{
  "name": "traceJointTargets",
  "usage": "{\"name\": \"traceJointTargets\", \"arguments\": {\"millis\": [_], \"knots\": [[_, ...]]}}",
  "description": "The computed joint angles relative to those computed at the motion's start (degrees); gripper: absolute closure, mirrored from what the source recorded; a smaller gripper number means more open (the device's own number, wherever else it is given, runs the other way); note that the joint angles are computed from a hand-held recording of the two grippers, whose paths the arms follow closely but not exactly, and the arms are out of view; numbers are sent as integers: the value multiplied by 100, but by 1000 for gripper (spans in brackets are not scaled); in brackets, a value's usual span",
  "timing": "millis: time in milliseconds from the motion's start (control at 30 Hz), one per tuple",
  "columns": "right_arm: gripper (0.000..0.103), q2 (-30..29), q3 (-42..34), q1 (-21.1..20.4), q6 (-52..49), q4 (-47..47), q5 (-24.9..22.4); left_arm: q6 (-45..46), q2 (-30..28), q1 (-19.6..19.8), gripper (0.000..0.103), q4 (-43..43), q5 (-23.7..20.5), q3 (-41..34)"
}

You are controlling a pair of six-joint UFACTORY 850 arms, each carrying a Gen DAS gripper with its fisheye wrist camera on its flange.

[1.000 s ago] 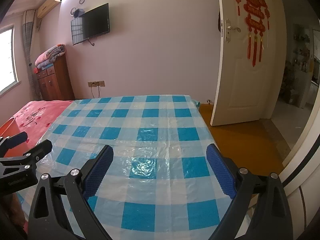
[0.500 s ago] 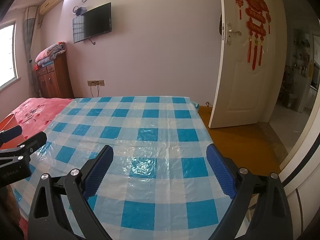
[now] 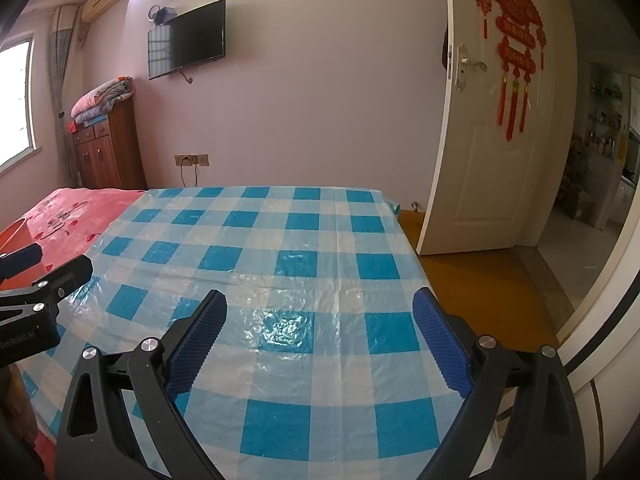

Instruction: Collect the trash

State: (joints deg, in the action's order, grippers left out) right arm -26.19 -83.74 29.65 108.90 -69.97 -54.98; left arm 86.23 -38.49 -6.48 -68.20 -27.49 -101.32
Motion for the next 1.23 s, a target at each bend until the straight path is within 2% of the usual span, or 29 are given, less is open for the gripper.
{"name": "traceJointTargets", "arguments": {"millis": [567, 800, 933, 1033, 1133, 1233], "knots": [[10, -42, -1, -22, 7, 6, 83, -123, -92, -64, 4, 170, 109, -59], [10, -135, -24, -133, -40, 83, 354, -320, -211, -113, 4, 372, 162, -143], [10, -239, -97, -269, -207, 291, 680, -1272, -453, -222, 4, 1387, 320, -417], [10, -358, -178, -436, -387, 557, 1050, -2518, -758, -349, 4, 2632, 381, -769], [10, -571, -357, -662, -765, 1060, 1427, -3652, -1156, -463, 4, 3742, 188, -1249], [10, -857, -648, -861, -1391, 1717, 1606, -4523, -1539, -567, 4, 4576, -104, -1753]]}}
